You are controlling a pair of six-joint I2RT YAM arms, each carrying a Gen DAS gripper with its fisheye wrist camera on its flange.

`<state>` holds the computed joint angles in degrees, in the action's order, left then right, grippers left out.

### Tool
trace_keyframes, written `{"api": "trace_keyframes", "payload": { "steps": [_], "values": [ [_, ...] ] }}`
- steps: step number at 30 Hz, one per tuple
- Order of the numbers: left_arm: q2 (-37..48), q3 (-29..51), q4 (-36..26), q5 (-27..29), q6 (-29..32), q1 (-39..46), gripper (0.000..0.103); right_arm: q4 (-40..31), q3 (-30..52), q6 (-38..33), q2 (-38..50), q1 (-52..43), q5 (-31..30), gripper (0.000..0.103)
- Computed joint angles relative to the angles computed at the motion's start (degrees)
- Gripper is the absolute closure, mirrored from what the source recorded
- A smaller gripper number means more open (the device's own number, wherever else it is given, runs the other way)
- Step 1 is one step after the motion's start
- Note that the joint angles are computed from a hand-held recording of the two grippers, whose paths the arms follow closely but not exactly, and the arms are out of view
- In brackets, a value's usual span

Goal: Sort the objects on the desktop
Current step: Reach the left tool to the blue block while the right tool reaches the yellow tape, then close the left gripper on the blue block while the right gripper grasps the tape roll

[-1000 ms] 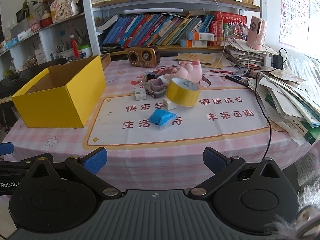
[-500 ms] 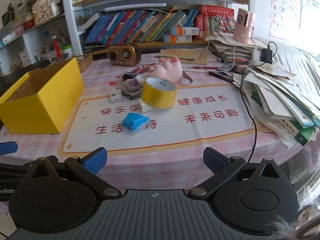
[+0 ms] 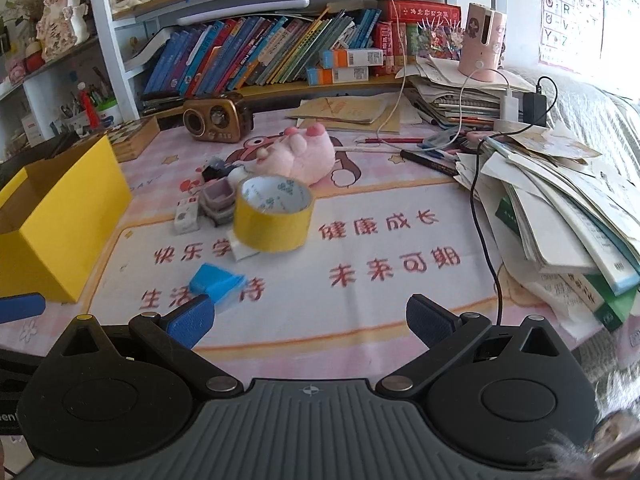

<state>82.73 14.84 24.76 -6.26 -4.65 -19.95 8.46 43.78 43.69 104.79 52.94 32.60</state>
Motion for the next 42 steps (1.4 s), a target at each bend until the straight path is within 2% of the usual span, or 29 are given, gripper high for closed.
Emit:
{"api": "trace_keyframes", "payload": {
  "steps": [6,10,17,22,27,29,31,33,34,42],
  "values": [
    [9.27,5.26,3.25,-1.54,-2.28,-2.88,0.005,5.42,0.38,-6.5,2.03,-7.0,-7.45,0.0],
    [15.6,9.48,4.11,-2.02,-3.19,-4.14,0.015,7.34,2.53,-10.35,4.89,-11.25,-12.97,0.0],
    [25.58,17.81,1.68,-1.55,-3.7,-4.79,0.031,8.61,8.73,-14.87,11.25,-17.71,-23.22,0.001],
    [30.56,22.73,-1.25,-0.96,-3.61,-4.5,0.038,7.2,15.14,-17.42,16.36,-20.88,-29.78,0.002],
    [32.31,24.61,-1.21,-1.24,-3.78,-4.84,0.05,3.88,22.58,-19.81,21.63,-22.67,-33.89,0.002],
    [32.53,24.93,-1.08,-1.43,-3.82,-4.84,0.06,2.75,25.21,-20.66,23.53,-23.32,-35.82,0.003],
    [32.5,25.14,-1.29,-1.76,-4.3,-4.75,0.065,2.41,26.88,-21.27,24.79,-23.76,-37.74,0.009],
    [32.32,25.19,-1.49,-1.43,-5.14,-4.4,0.067,2.55,27.91,-22.11,25.6,-24.18,-40.53,0.025],
    [32.26,25.36,-1.87,-1.56,-5.59,-4.31,0.068,2.24,28.37,-22.51,25.8,-24.03,-40.43,0.027],
    [26.27,22.31,-2.57,-3.65,-10.76,-2.19,0.07,9.05,22.15,-25.54,21.73,-23.18,-36.72,0.029]
  ]
}}
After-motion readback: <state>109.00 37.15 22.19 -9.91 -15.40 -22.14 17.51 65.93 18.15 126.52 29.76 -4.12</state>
